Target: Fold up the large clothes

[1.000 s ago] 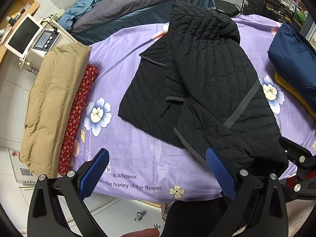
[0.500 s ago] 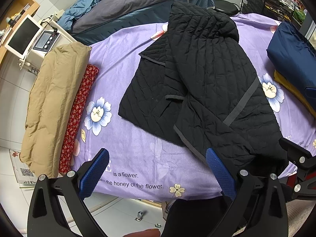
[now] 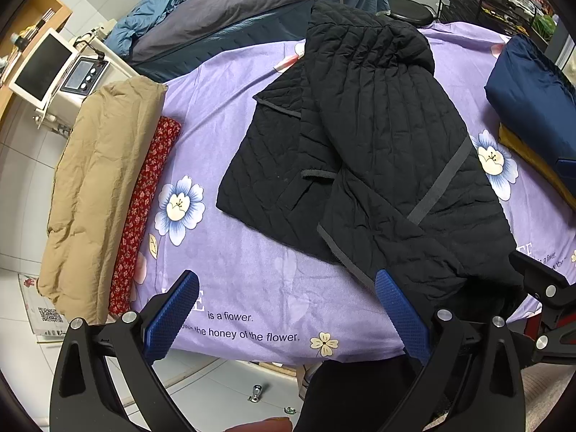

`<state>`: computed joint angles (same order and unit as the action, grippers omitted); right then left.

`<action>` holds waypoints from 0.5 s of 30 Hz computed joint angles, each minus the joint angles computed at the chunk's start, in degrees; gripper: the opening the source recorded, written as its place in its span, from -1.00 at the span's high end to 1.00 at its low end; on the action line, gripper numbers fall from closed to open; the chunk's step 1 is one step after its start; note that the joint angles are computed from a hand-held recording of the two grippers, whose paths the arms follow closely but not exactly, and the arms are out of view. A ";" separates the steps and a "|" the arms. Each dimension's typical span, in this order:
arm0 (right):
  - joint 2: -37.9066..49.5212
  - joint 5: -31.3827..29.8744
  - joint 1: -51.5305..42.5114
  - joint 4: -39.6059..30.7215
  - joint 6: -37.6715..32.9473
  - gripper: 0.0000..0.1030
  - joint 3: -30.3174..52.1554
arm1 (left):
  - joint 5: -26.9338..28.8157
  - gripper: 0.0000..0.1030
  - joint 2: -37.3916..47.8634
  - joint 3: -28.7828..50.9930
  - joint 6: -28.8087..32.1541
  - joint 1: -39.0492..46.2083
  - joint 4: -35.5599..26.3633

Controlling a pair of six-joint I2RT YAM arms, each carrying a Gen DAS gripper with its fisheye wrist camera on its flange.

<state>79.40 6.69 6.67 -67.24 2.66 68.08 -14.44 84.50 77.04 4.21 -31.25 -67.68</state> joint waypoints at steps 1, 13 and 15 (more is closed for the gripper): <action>-0.08 0.05 0.11 -0.02 0.12 -0.85 -0.09 | -0.02 -0.87 -0.22 -0.16 0.08 0.02 -0.03; -0.95 0.26 0.86 -0.45 2.15 -0.85 -1.33 | -0.04 -0.87 -0.63 -0.77 1.44 -0.07 -0.01; -1.00 0.35 1.04 -0.47 2.68 -0.85 -1.47 | 0.05 -0.87 -0.57 -0.90 1.67 -0.14 0.13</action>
<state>78.41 7.03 7.71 -67.71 5.34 66.61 -14.38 83.93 76.14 5.88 -31.39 -67.56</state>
